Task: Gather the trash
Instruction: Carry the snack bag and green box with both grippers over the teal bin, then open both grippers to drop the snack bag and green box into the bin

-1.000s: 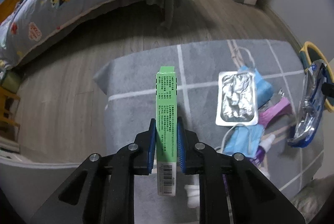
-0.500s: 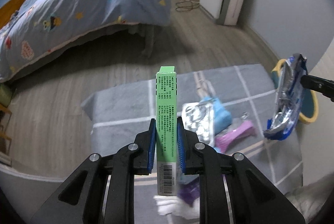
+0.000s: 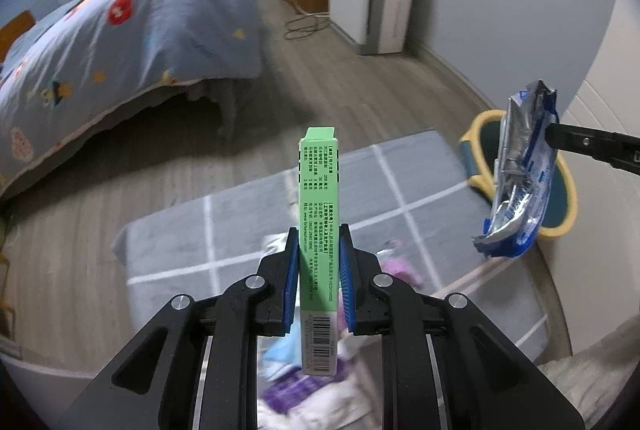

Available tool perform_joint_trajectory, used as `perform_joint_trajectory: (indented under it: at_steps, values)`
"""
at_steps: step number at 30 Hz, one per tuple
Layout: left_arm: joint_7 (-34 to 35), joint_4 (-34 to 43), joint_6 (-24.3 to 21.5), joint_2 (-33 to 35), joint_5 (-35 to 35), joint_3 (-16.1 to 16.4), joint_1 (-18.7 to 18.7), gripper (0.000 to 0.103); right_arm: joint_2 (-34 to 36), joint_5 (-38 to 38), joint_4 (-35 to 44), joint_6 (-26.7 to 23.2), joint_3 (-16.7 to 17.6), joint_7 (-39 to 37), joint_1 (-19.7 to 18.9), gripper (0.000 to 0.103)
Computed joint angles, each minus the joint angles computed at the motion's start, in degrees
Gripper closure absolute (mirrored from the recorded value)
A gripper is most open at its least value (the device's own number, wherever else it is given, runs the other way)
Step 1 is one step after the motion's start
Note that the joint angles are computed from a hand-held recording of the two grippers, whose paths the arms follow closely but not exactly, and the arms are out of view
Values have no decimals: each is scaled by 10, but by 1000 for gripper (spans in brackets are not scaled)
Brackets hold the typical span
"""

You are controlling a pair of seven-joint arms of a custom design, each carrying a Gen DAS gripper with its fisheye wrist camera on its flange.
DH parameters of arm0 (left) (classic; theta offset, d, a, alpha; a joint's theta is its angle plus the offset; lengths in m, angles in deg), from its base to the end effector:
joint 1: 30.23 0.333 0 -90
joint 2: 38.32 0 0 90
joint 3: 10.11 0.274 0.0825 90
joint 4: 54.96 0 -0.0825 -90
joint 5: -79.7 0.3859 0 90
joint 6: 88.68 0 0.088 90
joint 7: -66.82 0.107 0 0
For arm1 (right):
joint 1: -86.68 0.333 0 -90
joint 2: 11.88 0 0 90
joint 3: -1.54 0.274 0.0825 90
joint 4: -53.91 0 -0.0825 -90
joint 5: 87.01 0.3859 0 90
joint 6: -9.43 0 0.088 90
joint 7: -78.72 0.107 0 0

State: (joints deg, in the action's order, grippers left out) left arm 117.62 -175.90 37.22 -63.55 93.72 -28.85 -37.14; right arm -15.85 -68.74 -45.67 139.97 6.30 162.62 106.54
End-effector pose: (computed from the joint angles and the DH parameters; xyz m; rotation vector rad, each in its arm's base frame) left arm 0.4322 -0.2234 0.6012 -1.9745 1.7216 -0.5407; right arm 0.5317 0.2537 0.6201 -2.0682 1.3624 -0.1490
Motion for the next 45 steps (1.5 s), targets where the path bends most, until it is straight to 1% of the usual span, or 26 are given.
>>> perform_joint_trajectory:
  at_steps: [6, 13, 19, 22, 27, 32, 37, 40, 42, 43, 45]
  values:
    - [3, 71, 13, 81, 20, -16, -16, 83, -6, 7, -9, -2, -20, -3, -23, 87]
    - [8, 161, 21, 176, 33, -11, -64, 83, -3, 7, -7, -3, -39, -8, -56, 87]
    - [31, 245, 17, 251, 30, 7, -107, 83, 29, -8, 26, -9, -47, 8, -87, 87]
    - [42, 310, 8, 306, 29, 16, -128, 83, 44, -9, 41, -10, -47, 14, -97, 87]
    - [34, 406, -2, 386, 29, 40, -166, 83, 73, -50, 68, -21, -41, 43, -106, 87]
    - [38, 511, -34, 467, 61, 67, -208, 83, 96, -55, 84, -47, -41, 61, -118, 87]
    - [54, 575, -33, 517, 49, 82, -228, 83, 105, -55, 91, -52, -36, 65, -123, 87]
    - [65, 600, -39, 536, 49, 92, -239, 83, 115, -54, 100, -57, -34, 62, -123, 87]
    - [67, 598, -35, 535, 45, 96, -241, 80, 122, -48, 108, -61, -33, 60, -126, 87]
    - [69, 586, -28, 528, 40, 96, -238, 80, 127, -45, 114, -64, -33, 60, -127, 87]
    - [68, 570, -29, 517, 45, 99, -240, 79, 134, -39, 122, -72, -31, 55, -130, 86]
